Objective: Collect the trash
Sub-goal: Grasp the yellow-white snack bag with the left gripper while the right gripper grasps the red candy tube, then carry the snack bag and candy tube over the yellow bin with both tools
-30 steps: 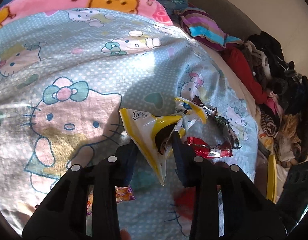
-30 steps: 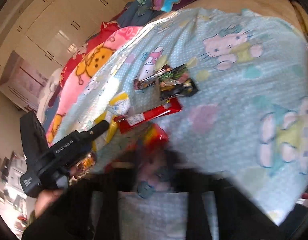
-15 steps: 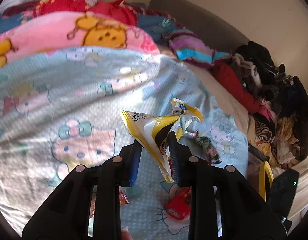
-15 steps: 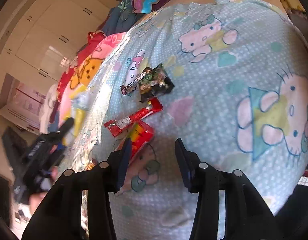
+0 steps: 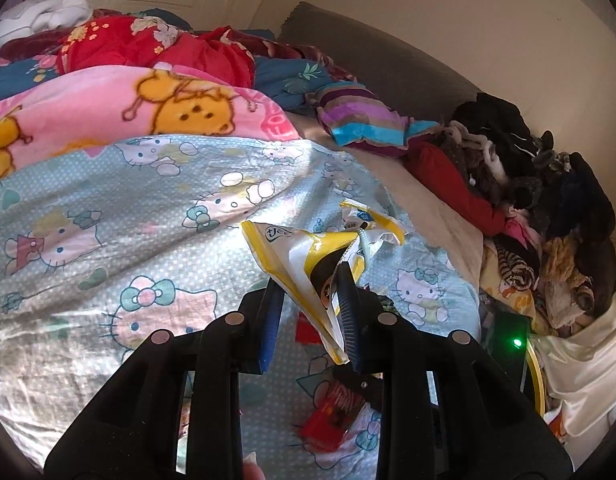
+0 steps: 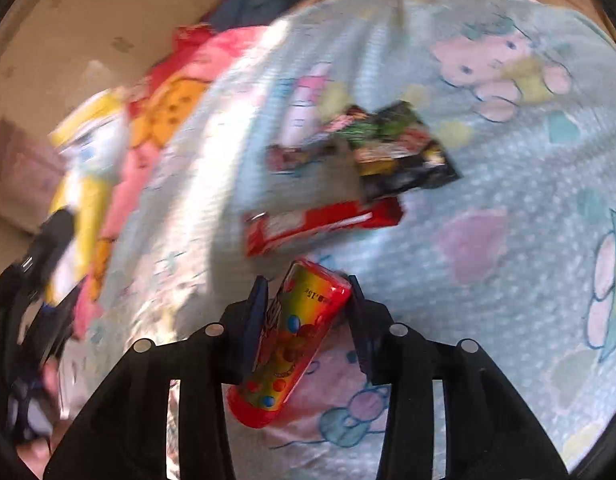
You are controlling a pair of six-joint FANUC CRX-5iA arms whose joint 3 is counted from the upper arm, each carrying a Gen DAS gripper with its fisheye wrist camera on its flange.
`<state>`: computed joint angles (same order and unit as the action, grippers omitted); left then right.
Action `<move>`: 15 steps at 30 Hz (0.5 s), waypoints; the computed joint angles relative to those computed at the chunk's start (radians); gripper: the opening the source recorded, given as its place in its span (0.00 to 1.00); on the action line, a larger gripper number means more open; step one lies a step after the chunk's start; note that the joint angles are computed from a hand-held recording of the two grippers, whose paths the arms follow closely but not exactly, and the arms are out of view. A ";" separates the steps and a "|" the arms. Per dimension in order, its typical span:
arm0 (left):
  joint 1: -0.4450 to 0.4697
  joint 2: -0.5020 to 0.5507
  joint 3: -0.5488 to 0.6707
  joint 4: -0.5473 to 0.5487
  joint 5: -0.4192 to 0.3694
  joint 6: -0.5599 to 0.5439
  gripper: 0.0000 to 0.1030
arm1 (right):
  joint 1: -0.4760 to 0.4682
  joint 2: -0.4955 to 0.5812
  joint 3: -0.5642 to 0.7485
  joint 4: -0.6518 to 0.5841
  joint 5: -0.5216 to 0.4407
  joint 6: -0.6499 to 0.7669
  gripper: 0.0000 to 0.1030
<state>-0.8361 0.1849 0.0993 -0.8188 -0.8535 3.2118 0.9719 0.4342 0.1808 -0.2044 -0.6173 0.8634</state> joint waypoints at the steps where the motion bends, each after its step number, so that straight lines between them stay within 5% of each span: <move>1: -0.001 0.001 0.001 -0.002 0.002 0.002 0.20 | 0.005 -0.013 -0.020 0.007 0.022 0.011 0.35; 7: 0.001 0.013 0.013 0.012 0.024 -0.028 0.20 | 0.012 -0.125 -0.160 0.018 0.142 0.031 0.33; 15: -0.022 0.049 0.070 0.020 0.028 -0.088 0.20 | 0.039 -0.286 -0.444 0.514 0.302 -0.371 0.31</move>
